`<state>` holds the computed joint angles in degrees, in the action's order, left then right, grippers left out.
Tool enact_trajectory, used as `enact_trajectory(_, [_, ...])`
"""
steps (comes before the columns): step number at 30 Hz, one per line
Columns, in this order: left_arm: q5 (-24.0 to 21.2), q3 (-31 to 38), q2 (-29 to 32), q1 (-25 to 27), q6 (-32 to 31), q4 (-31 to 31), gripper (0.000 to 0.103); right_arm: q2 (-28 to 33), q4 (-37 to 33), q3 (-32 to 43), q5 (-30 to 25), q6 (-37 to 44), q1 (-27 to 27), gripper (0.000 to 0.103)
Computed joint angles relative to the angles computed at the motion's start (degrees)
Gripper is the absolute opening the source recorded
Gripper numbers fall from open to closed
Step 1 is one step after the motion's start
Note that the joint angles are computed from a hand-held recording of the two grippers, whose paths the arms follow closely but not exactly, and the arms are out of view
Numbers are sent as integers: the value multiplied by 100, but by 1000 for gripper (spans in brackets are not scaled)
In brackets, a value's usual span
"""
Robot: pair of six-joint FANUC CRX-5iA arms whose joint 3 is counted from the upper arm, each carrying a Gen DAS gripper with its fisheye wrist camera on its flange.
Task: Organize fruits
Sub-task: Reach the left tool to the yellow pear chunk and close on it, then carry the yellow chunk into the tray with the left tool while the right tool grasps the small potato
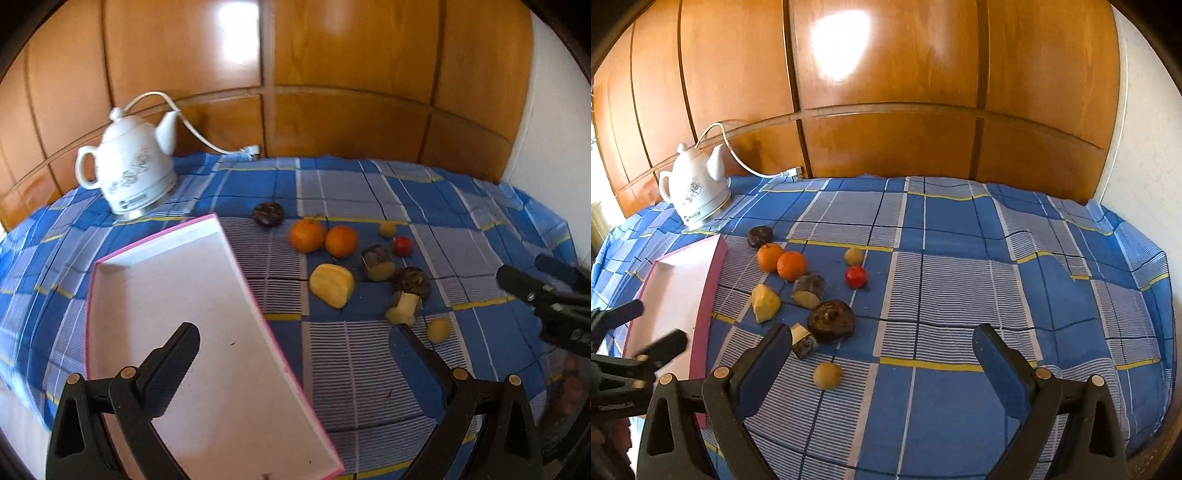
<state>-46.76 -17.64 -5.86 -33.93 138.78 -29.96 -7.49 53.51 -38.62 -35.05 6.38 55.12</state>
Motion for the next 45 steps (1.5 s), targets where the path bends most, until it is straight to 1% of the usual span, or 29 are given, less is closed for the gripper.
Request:
enact_trajectory(2, [87, 29, 128, 165, -364, 313, 98, -10, -266, 87, 79, 323, -81, 100])
enact_trajectory(3, [188, 14, 211, 353, -735, 676, 90, -15, -417, 147, 109, 528, -136, 100])
enact_trajectory(4, [235, 8, 264, 460, -929, 893, 82, -19, -545, 205, 129, 697, -182, 100])
enact_trajectory(8, [511, -57, 440, 815, -1640, 1626, 76, 9, -939, 455, 170, 1398, -390, 100])
enact_trajectory(10, [621, -97, 507, 938, -1950, 1953, 70, 60, -1080, 550, 194, 1650, -487, 100])
enact_trajectory(11, [630, -83, 560, 983, -2080, 2071, 69, 98, -1214, 612, 230, 1833, -550, 100])
enact_trajectory(13, [634, -51, 660, 1054, -2308, 2269, 62, 161, -1410, 683, 330, 2111, -647, 100])
enact_trajectory(15, [606, 18, 773, 1086, -2443, 2397, 59, 225, -1629, 729, 469, 2396, -732, 100])
enact_trajectory(17, [531, 184, 930, 1055, -2405, 2316, 59, 284, -1997, 795, 602, 2718, -806, 100])
enact_trajectory(18, [492, 248, 986, 1046, -2389, 2273, 59, 328, -2364, 881, 645, 3005, -848, 100])
enact_trajectory(19, [423, 369, 1098, 1019, -2336, 2186, 59, 402, -2795, 1045, 550, 3339, -877, 99])
enact_trajectory(23, [373, 615, 1373, 1016, -2249, 2093, 61, 514, -3818, 1417, 464, 4232, -988, 96])
enact_trajectory(24, [365, 668, 1444, 1024, -2226, 2082, 61, 532, -4021, 1484, 439, 4398, -1011, 94])
enact_trajectory(26, [326, 762, 1598, 1060, -2186, 2093, 61, 601, -4732, 1753, 274, 5094, -1086, 87])
enact_trajectory(27, [320, 779, 1685, 1099, -2235, 2145, 57, 630, -5014, 1865, 177, 5414, -1108, 81])
enact_trajectory(28, [502, 645, 1689, 1194, -2490, 2436, 50, 676, -5289, 1991, 39, 5769, -1120, 78])
enact_trajectory(29, [713, 481, 1677, 1271, -2715, 2759, 46, 772, -5643, 2184, -197, 6310, -1105, 76])
enact_trajectory(30, [749, 452, 1662, 1280, -2748, 2781, 46, 838, -5806, 2293, -356, 6625, -1065, 72])
enact_trajectory(31, [740, 496, 1654, 1216, -2639, 2598, 45, 893, -5897, 2366, -483, 6875, -1003, 67])
enact_trajectory(33, [738, 533, 1651, 1146, -2541, 2442, 45, 1033, -5905, 2470, -724, 7289, -799, 62])
enact_trajectory(34, [806, 480, 1624, 1159, -2549, 2467, 45, 1115, -5760, 2478, -814, 7310, -670, 56])
enact_trajectory(36, [931, 359, 1557, 1204, -2586, 2592, 45, 1214, -5549, 2459, -938, 7248, -538, 49])
enact_trajectory(37, [986, 308, 1521, 1221, -2587, 2630, 45, 1268, -5496, 2466, -994, 7242, -495, 47])
enact_trajectory(40, [1104, 195, 1391, 1193, -2510, 2576, 44, 1349, -5445, 2468, -1117, 7257, -440, 47])
enact_trajectory(43, [1166, 143, 1269, 1132, -2368, 2412, 44, 1386, -5345, 2429, -1139, 7182, -371, 47])
enact_trajectory(45, [1220, 89, 1185, 1136, -2322, 2393, 44, 1429, -5242, 2438, -1187, 7159, -349, 44])
